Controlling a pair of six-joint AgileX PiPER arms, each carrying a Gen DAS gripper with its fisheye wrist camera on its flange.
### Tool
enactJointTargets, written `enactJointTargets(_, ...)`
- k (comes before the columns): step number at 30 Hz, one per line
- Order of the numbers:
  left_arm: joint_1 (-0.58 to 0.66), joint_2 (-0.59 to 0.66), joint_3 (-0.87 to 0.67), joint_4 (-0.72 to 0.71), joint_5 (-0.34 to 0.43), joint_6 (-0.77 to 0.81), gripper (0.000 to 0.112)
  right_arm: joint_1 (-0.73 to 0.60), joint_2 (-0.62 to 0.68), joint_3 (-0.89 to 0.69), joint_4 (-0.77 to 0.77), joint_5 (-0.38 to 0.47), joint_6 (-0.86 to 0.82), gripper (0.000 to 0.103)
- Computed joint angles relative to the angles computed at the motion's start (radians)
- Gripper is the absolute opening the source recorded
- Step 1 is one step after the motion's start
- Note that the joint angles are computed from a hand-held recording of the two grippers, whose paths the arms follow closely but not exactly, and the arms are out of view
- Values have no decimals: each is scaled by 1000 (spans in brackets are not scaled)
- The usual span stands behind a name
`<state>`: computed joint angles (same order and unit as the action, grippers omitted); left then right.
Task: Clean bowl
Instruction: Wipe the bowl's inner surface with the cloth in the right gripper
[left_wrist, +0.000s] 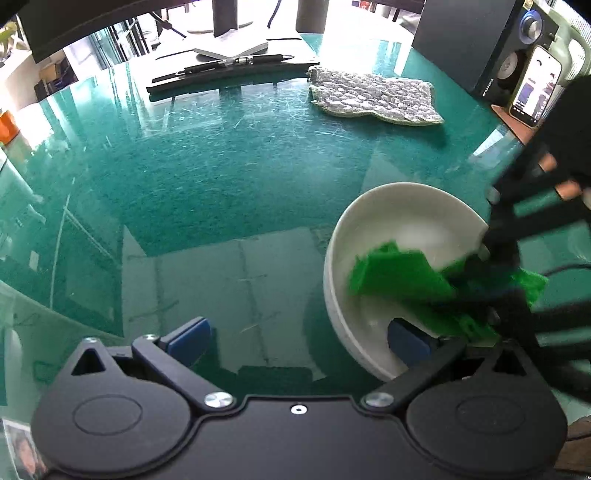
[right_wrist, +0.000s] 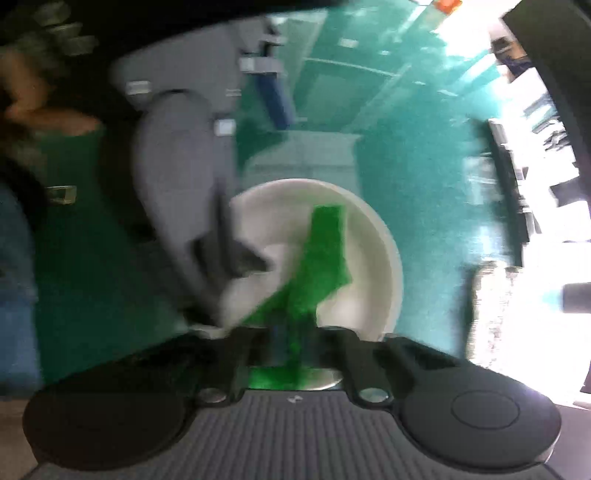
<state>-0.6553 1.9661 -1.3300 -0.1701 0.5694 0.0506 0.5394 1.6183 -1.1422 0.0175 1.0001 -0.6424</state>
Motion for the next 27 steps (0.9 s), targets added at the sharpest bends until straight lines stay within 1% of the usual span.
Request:
enactJointTargets(3, -1, 4, -11, 4, 15, -3, 103, 13, -11, 2, 0, 13, -45, 5)
enactJointTargets(5, 0, 5, -12, 3, 15, -2, 103, 16, 5, 5, -42, -2, -36, 5)
enactJointTargets(8, 3, 4, -5, -4, 7, 7, 103, 34, 0, 56, -175, -108, -11, 5)
enactJointTargets(9, 3, 3, -3, -5, 4, 7, 103, 34, -5, 61, -203, -142, 14, 6)
enactJointTargets(10, 2, 3, -2, -3, 2, 5, 103, 32, -10, 64, -208, -156, 28, 6)
enactJointTargets(13, -1, 1, 3, 6, -4, -10, 103, 27, -1, 46, -207, -129, 51, 6)
enactJointTargets(15, -3, 0, 5, 9, -8, -17, 103, 25, 1, 50, -164, -71, 13, 6)
enactJointTargets(16, -2, -1, 6, 8, -9, -17, 103, 20, 8, 43, -137, -59, -3, 6)
enactJointTargets(18, -3, -2, 9, 8, -11, -18, 103, -15, 32, -16, 3, 31, -38, 6)
enactJointTargets(21, 0, -1, 8, 6, -9, -12, 103, -45, 62, -62, 80, 81, -67, 6)
enactJointTargets(25, 1, 0, 7, 4, -9, -8, 103, -14, 50, -6, -47, -22, -98, 6)
enactJointTargets(27, 0, 0, 6, 5, -9, -9, 103, -11, 48, 6, -120, -86, -36, 6)
